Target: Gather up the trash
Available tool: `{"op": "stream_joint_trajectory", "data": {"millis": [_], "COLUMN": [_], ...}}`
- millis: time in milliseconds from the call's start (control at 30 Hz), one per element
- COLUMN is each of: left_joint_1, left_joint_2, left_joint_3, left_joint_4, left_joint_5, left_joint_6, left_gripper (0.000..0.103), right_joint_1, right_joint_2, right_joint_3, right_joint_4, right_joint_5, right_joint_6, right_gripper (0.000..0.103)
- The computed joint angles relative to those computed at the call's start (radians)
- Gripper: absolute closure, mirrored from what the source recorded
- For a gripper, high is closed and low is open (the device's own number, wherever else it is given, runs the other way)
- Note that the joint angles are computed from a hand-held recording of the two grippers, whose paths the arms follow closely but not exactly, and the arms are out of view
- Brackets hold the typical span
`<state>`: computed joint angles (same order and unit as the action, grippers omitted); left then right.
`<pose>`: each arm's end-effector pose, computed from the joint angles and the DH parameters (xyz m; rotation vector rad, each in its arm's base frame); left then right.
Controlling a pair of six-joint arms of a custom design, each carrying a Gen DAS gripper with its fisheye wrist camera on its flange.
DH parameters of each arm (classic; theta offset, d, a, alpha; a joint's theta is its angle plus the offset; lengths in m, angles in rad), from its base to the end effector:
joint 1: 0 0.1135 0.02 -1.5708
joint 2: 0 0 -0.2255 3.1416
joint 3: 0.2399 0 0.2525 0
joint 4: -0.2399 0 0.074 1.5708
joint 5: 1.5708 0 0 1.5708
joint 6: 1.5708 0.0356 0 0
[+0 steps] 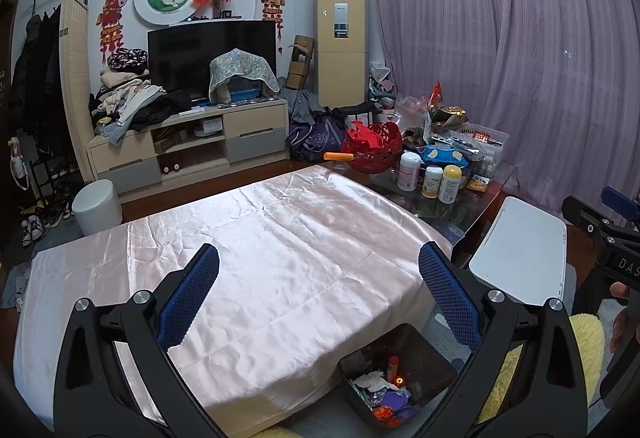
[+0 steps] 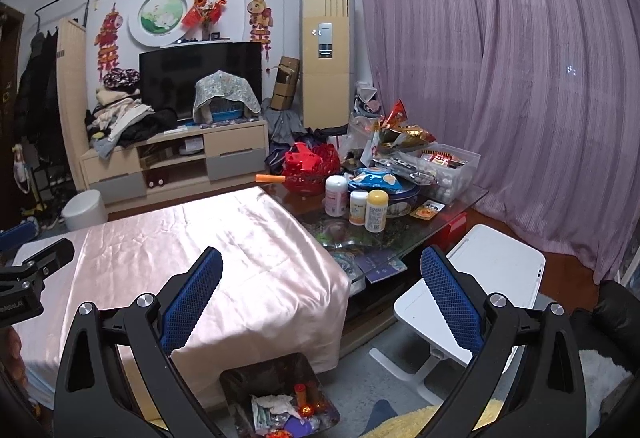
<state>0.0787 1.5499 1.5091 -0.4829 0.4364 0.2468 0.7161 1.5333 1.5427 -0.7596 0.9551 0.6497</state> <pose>0.3549 0.0129 0.3358 0.4302 2.0051 -0.2548 0.2646 0.1917 0.3367 0.3712 1.9487 -0.2457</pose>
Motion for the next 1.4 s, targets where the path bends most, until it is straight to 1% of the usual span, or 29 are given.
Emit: {"op": "stream_joint_trajectory", "data": {"millis": [400, 1400], "left_joint_1": [0.005, 0.004], "left_joint_2": [0.015, 0.019], "left_joint_3": [0.005, 0.026], "left_joint_4": [0.004, -0.004], "left_joint_5": [-0.002, 0.002], "left_joint_6": [0.001, -0.006], "left_gripper": [0.008, 0.008], "right_joint_1": [-0.002, -0.019], "right_joint_2": [0.024, 0.041], "right_joint_3": [0.029, 0.050], "right_joint_4": [-0.031, -0.040], "right_joint_5": [-0.015, -0.034], "right_joint_6": [0.021, 0.021], "right_gripper": [0.003, 0.003]}}
